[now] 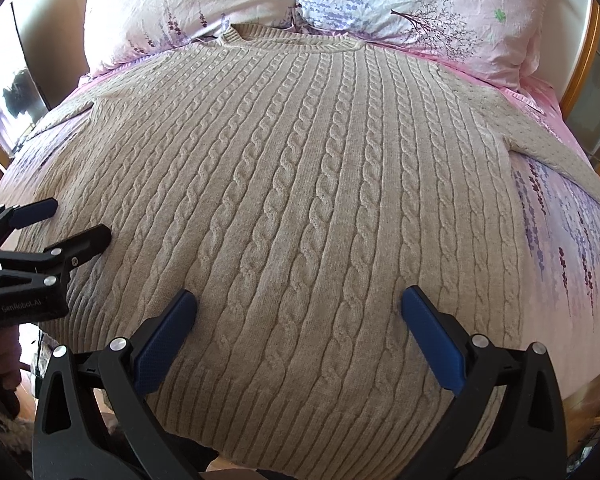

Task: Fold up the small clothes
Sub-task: 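Grasp the sweater sleeve cuff with the right gripper and lift it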

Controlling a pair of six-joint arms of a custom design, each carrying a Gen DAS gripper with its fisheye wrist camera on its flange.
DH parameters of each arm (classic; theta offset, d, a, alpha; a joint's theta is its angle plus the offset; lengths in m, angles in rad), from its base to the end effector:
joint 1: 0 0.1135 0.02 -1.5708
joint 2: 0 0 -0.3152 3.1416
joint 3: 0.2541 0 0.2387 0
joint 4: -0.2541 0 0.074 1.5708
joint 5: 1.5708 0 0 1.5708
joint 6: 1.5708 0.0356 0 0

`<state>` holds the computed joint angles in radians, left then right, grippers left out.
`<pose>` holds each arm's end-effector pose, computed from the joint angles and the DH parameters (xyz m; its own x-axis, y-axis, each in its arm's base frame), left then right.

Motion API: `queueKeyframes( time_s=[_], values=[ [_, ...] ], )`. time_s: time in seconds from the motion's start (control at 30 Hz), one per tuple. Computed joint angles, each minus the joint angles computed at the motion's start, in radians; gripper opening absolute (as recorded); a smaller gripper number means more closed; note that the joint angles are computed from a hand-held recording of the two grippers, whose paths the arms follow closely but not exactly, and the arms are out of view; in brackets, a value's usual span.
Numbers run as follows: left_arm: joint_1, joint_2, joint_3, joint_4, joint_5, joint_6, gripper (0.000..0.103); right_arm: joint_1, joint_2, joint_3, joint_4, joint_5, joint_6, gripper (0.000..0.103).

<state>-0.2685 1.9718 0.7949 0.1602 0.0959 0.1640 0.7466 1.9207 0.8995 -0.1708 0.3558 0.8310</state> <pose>0.3314 -0.0947 0.1203 -0.7579 0.3771 -0.5324 0.4423 0.8968 0.0056 0.2577 0.2215 0.1442 -0.8601 0.1474 -0.4884 0.1383 0.9889 0.0550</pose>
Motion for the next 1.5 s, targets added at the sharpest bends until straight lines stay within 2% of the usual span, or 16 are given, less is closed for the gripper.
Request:
queueKeyframes(
  time_s=[0.2,0.37,0.47,0.53,0.67,0.77,0.9,1.17,1.2,1.23,1.27,1.3,1.4,1.5],
  values=[
    [0.013,0.034,0.099,-0.087,0.031,-0.017,0.101,-0.093,-0.065,-0.071,0.085,-0.065,-0.007,0.102],
    [0.037,0.073,0.202,-0.148,0.089,-0.081,0.101,-0.370,-0.208,-0.243,0.236,-0.147,0.044,0.102],
    [0.038,0.100,0.269,-0.181,0.104,-0.118,0.101,-0.622,-0.269,-0.342,0.366,-0.284,0.068,0.088],
    [0.031,0.125,0.324,-0.224,0.100,-0.130,0.101,-0.791,-0.267,-0.385,0.455,-0.375,0.106,0.075],
    [0.007,0.178,0.434,-0.303,0.082,-0.131,0.101,-1.054,-0.190,-0.433,0.628,-0.506,0.236,0.067],
    [-0.005,0.208,0.494,-0.338,0.063,-0.156,0.101,-1.171,-0.117,-0.443,0.698,-0.540,0.294,0.062],
    [-0.012,0.239,0.545,-0.362,0.044,-0.200,0.101,-1.261,-0.046,-0.444,0.781,-0.572,0.320,0.048],
    [-0.019,0.260,0.557,-0.341,0.018,-0.243,0.101,-1.358,0.012,-0.411,0.824,-0.569,0.314,0.035],
    [-0.019,0.261,0.556,-0.338,0.018,-0.248,0.101,-1.366,0.019,-0.409,0.829,-0.563,0.308,0.030],
    [-0.019,0.262,0.556,-0.335,0.020,-0.253,0.101,-1.368,0.023,-0.392,0.796,-0.550,0.289,0.018],
    [-0.017,0.264,0.558,-0.333,0.026,-0.257,0.101,-1.366,0.021,-0.373,0.752,-0.537,0.260,0.011],
    [-0.014,0.265,0.556,-0.327,0.033,-0.260,0.101,-1.356,0.020,-0.351,0.720,-0.526,0.238,0.009],
    [0.004,0.260,0.535,-0.294,0.080,-0.271,0.101,-1.304,-0.053,-0.340,0.692,-0.472,0.151,0.008],
    [0.034,0.251,0.502,-0.243,0.151,-0.305,0.101,-1.231,-0.132,-0.341,0.708,-0.476,0.112,0.008]
  ],
)
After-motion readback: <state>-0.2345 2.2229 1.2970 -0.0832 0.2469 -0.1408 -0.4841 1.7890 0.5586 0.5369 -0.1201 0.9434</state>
